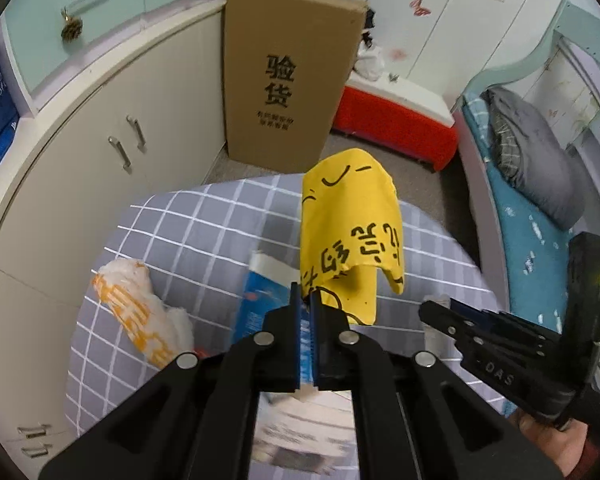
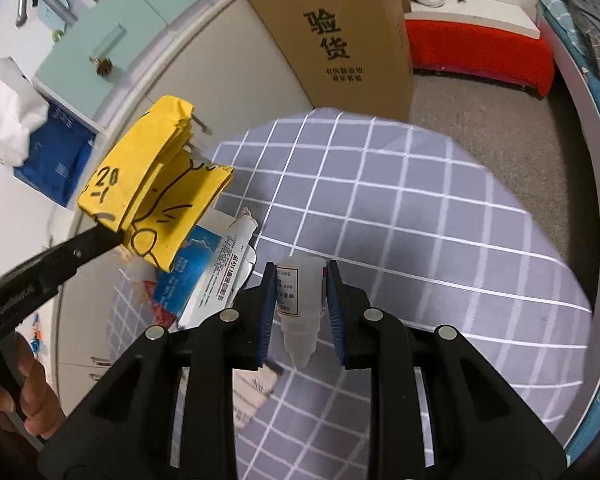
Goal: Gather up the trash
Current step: 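Carry both items over the blue bucket and open both tools to drop them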
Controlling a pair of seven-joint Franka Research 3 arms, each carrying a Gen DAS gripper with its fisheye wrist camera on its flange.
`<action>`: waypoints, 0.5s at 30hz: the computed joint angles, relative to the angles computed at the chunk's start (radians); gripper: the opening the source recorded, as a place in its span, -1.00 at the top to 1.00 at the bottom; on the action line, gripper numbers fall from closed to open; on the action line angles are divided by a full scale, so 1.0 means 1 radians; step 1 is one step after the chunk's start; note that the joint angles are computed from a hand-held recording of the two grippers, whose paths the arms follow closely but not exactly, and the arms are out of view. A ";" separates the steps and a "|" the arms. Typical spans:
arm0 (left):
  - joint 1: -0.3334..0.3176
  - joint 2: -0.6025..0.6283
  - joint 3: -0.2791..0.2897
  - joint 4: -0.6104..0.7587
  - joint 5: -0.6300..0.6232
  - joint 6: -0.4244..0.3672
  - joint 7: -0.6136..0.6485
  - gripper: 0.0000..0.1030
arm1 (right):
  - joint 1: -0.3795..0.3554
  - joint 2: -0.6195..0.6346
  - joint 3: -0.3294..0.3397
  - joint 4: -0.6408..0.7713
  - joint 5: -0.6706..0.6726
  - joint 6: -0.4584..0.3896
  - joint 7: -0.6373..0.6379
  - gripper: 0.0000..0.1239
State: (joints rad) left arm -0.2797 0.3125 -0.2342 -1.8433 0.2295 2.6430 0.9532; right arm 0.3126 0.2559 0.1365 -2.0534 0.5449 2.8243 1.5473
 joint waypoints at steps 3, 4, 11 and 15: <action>-0.030 -0.020 -0.014 0.010 0.007 -0.014 -0.028 0.93 | -0.033 -0.086 0.008 -0.069 0.070 0.003 -0.070 0.60; -0.051 -0.023 -0.018 0.023 0.020 -0.028 -0.045 0.93 | -0.046 -0.127 0.006 -0.102 0.104 0.001 -0.103 0.60; -0.195 0.054 -0.054 0.198 0.089 -0.130 -0.125 0.93 | -0.078 -0.400 -0.096 -0.330 0.191 -0.027 -0.204 0.60; -0.279 0.143 -0.065 0.338 0.109 -0.190 -0.133 0.93 | -0.125 -0.562 -0.162 -0.467 0.151 -0.038 -0.199 0.60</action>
State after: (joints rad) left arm -0.5583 0.4554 -0.2996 -1.5054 0.3388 2.4535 0.8206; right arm 0.1881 -0.3064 -0.0251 -2.5203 0.6960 2.7865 1.3484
